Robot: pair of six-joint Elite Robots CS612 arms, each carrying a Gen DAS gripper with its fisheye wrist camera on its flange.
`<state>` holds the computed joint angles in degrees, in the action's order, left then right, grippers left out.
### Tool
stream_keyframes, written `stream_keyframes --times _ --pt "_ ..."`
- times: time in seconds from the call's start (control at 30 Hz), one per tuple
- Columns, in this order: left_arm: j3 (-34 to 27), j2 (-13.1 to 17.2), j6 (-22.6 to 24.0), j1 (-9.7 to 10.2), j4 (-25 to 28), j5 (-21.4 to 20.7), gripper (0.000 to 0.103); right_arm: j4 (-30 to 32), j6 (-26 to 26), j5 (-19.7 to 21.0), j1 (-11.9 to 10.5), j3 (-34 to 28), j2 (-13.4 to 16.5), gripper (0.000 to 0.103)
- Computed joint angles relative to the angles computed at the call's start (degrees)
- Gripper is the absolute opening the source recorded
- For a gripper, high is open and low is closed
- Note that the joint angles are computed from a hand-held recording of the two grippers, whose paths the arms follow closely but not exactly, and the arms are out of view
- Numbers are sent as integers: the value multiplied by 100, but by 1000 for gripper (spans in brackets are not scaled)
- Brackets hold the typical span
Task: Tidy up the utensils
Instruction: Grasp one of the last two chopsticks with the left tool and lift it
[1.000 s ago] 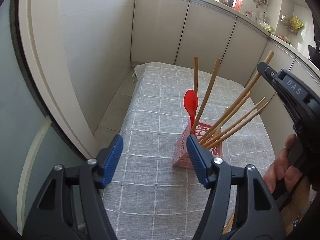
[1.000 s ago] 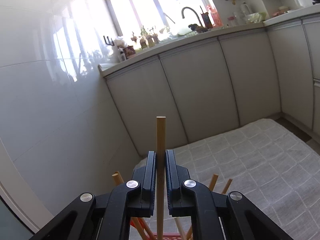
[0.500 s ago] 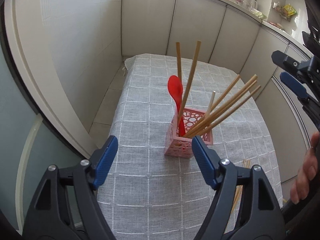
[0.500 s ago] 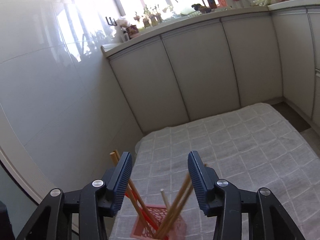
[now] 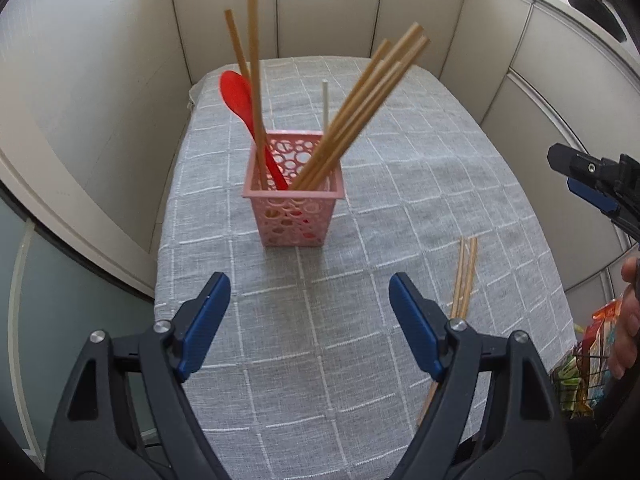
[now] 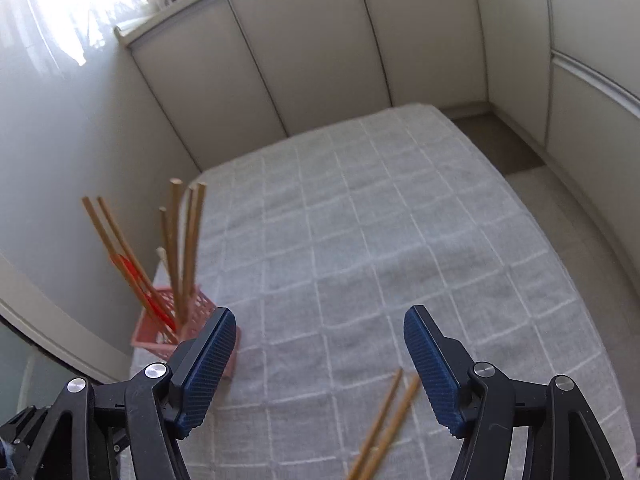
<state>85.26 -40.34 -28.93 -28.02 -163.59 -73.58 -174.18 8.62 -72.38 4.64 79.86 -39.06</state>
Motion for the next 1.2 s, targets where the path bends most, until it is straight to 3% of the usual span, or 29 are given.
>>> stream_keyframes --times 0.3,0.4,0.67,0.87,0.93,1.03,1.2 --pt "-578 316 161 -93 961 -435 82 1797 -190 -500 -175 -203 63 79" --pt "-868 473 162 -120 1275 -671 82 2399 -207 -480 -253 -340 147 79" --pt "-1633 923 140 -183 1837 -1170 79 3138 -326 -401 -368 -534 265 80" --pt "-2096 1225 -6 -164 2064 -1395 55 3296 -254 -451 -448 -577 303 81" --pt "-2182 1287 -71 -136 2060 -1573 38 3340 -232 -438 -472 -600 323 81" --pt "-2289 1368 -151 -102 1960 -1873 31 3386 -238 -398 -500 -619 338 81" --pt "-2508 1496 -84 -134 2070 -1904 19 3406 -187 -354 -530 -642 345 81"
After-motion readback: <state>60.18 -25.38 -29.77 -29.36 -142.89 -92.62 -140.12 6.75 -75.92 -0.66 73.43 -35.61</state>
